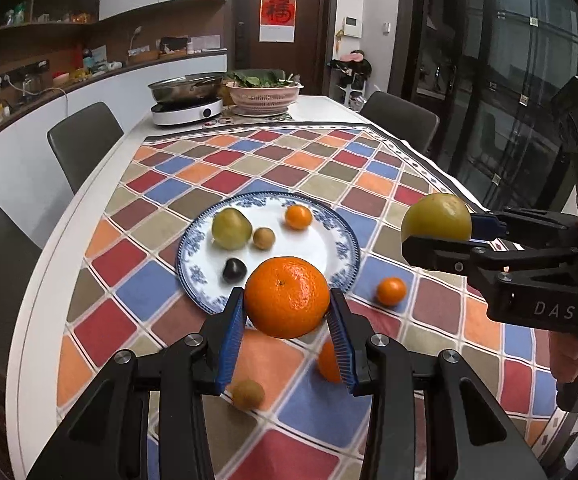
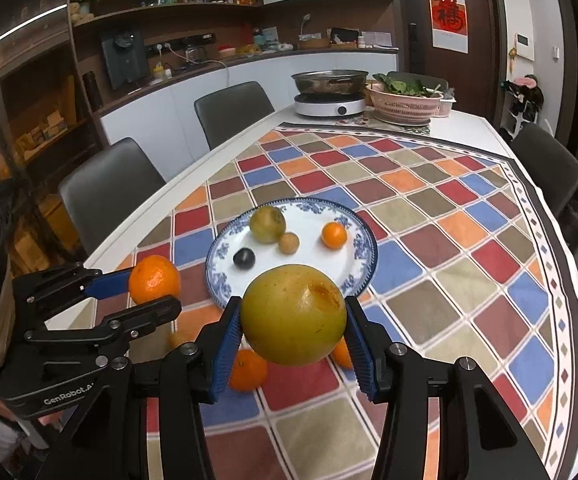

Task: Organize fruits
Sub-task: 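Carry orange and pomelo onto the plate and open both tools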

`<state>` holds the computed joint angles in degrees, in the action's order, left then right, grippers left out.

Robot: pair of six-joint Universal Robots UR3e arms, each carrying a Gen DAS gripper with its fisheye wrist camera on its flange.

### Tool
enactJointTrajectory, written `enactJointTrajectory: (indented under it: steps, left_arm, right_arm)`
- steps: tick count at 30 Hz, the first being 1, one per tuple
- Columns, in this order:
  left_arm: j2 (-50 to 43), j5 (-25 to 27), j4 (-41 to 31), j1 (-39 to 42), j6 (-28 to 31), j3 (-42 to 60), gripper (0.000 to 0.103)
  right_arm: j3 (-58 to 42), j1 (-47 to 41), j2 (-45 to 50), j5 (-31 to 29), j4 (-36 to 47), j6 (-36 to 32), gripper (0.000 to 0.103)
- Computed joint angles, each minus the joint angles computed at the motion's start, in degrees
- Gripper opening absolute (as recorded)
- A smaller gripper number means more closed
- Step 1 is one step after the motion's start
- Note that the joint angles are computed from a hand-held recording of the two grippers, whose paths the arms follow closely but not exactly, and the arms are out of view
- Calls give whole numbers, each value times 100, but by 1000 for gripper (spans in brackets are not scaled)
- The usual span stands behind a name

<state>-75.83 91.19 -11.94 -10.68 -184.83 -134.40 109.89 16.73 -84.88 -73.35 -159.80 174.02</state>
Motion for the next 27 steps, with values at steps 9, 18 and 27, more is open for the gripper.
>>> enactJointTrajectory:
  steps: [9, 18, 27]
  left_arm:
    - [-587, -514, 98, 682, 407, 462, 40]
    - [-1592, -759, 151, 1168, 851, 1082, 40]
    - [-2310, -1223, -119, 1604, 1076, 1538, 40]
  right_arm:
    - [-1339, 108, 1063, -56, 535, 58, 50]
    - [-2861, 202, 2309, -223, 1227, 155, 50]
    - [-4145, 306, 3347, -328, 1904, 417, 50]
